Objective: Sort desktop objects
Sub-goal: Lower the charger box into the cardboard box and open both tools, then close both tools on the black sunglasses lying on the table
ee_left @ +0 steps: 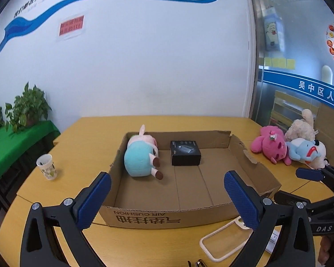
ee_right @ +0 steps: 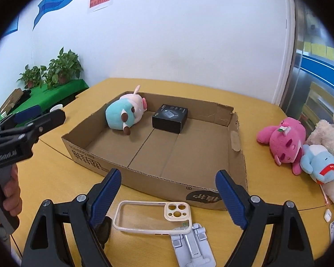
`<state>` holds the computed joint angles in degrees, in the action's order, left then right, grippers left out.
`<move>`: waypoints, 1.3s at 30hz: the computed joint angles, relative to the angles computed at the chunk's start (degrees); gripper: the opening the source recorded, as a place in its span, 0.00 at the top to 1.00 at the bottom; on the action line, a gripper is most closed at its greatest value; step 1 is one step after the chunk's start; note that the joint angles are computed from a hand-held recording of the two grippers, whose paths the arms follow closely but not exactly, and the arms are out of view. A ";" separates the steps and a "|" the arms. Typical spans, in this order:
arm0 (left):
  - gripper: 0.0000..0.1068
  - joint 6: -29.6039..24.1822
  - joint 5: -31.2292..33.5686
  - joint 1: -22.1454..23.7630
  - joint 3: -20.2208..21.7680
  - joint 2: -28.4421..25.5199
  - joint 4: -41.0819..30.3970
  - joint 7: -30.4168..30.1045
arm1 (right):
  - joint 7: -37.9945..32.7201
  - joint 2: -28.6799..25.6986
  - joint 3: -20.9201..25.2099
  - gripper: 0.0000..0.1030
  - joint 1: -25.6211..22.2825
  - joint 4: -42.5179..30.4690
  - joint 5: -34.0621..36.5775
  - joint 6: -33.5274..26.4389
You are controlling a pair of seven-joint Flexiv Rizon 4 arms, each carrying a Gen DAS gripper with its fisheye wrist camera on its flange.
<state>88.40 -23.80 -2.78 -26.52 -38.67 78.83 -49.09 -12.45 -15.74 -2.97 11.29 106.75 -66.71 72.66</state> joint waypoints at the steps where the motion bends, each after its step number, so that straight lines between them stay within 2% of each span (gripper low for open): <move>1: 0.04 1.25 0.18 1.42 -2.29 0.44 1.45 1.40 | 1.31 0.25 -0.25 0.15 0.05 0.25 -0.93 0.49; 5: 0.04 1.35 1.26 1.96 -2.95 1.80 3.46 2.28 | 7.73 1.07 -0.83 0.15 -0.64 0.88 -5.99 1.97; 15: 0.04 -1.03 -0.01 -0.23 -0.16 3.71 5.90 1.45 | 11.63 2.66 1.34 0.15 -1.80 2.05 -12.19 -1.99; 19: 0.04 -5.33 -1.89 -0.44 1.29 4.26 6.43 0.76 | 12.75 3.69 2.50 0.15 -2.07 4.05 -13.92 -4.31; 20: 0.04 -6.62 -2.54 -0.32 1.52 4.46 6.87 0.88 | 12.45 3.80 2.84 0.15 -2.36 4.71 -13.85 -3.65; 24: 0.04 -16.26 -5.92 -0.40 3.86 5.02 7.87 1.00 | 14.14 1.95 3.56 0.15 -3.98 7.35 -13.65 7.69; 25: 0.04 -19.29 -6.12 -1.21 5.66 4.93 7.58 -0.10 | 12.59 1.01 3.70 0.15 -3.19 7.90 -11.19 8.69; 28: 0.04 -27.52 -7.58 -2.24 8.76 4.34 7.01 -2.24 | -5.43 -3.69 10.85 0.16 -2.42 7.83 9.03 6.06; 30: 0.04 -31.32 -8.93 -2.32 9.53 3.87 6.93 -2.32 | -10.42 -5.39 12.88 0.16 -1.74 7.51 14.88 5.35; 33: 0.05 -35.07 -9.57 -2.98 10.99 2.97 6.48 -2.82 | -9.40 -5.88 9.57 0.16 2.09 8.51 13.77 6.95; 35: 0.06 -36.89 -9.70 -3.39 11.53 2.32 6.15 -2.88 | -8.16 -5.66 6.22 0.19 5.65 8.57 11.25 4.52; 37: 0.13 -39.21 -9.42 -3.70 11.86 1.72 5.49 -2.58 | -8.97 -5.86 4.62 0.21 7.90 8.17 11.70 1.65; 39: 0.23 -41.27 -9.38 -3.90 11.96 1.02 4.72 -2.13 | -10.32 -6.24 4.26 0.21 8.50 8.11 14.76 1.76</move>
<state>47.13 -33.18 -6.68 -14.56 -37.64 83.55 -51.22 -22.77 -21.98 1.28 19.79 114.85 -51.95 74.42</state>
